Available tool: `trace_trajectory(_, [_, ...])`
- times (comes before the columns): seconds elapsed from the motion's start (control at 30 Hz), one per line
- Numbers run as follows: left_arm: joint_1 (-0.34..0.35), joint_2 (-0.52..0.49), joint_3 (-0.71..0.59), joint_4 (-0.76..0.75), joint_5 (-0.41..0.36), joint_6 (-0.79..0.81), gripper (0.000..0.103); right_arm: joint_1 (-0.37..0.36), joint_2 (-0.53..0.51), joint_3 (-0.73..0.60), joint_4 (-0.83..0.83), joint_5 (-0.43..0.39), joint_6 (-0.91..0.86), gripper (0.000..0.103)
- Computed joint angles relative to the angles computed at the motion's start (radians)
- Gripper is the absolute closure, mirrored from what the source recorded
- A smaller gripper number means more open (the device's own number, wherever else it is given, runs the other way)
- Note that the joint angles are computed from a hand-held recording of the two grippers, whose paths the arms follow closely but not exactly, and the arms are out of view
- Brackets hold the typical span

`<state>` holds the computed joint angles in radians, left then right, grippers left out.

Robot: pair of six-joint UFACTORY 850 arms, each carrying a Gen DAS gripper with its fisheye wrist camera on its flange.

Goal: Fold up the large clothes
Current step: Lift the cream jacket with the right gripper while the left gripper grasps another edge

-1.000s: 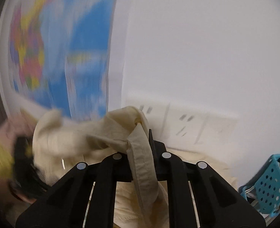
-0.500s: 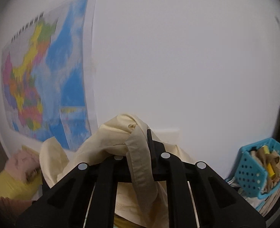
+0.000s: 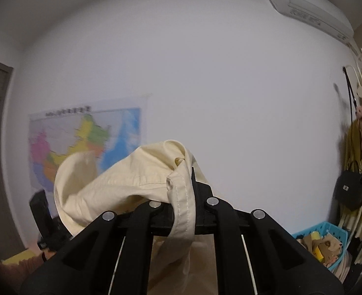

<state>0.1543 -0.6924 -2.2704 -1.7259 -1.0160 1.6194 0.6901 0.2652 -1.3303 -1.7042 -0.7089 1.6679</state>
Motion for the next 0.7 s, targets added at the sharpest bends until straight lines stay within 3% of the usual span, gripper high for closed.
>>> trace_trajectory(0.13, [0.101, 0.099, 0.113, -0.058, -0.013, 0.061, 0.102, 0.056, 0.04, 0.031, 0.042, 0.077, -0.004, 0.096])
trace_trajectory(0.27, [0.196, 0.265, 0.361, -0.131, -0.012, 0.2, 0.102, 0.082, 0.041, 0.085, 0.047, 0.206, 0.049, 0.096])
trace_trajectory(0.37, [0.237, 0.323, 0.463, 0.021, -0.003, 0.215, 0.101, 0.069, -0.018, 0.087, 0.086, 0.326, 0.07, 0.096])
trace_trajectory(0.43, [0.256, 0.332, 0.502, 0.2, -0.045, 0.153, 0.101, 0.053, -0.07, 0.074, 0.111, 0.393, 0.079, 0.096])
trace_trajectory(0.53, [0.283, 0.32, 0.57, 0.324, -0.105, 0.145, 0.1, 0.016, -0.147, 0.039, 0.208, 0.491, 0.041, 0.096])
trace_trajectory(0.6, [0.295, 0.303, 0.595, 0.385, -0.12, 0.137, 0.084, 0.004, -0.186, 0.02, 0.263, 0.503, 0.006, 0.096])
trace_trajectory(0.63, [0.302, 0.274, 0.585, 0.406, -0.142, 0.107, 0.067, -0.002, -0.202, 0.013, 0.257, 0.509, 0.029, 0.096])
trace_trajectory(0.7, [0.32, 0.228, 0.554, 0.434, -0.197, 0.061, 0.058, -0.025, -0.225, 0.001, 0.282, 0.548, 0.039, 0.096])
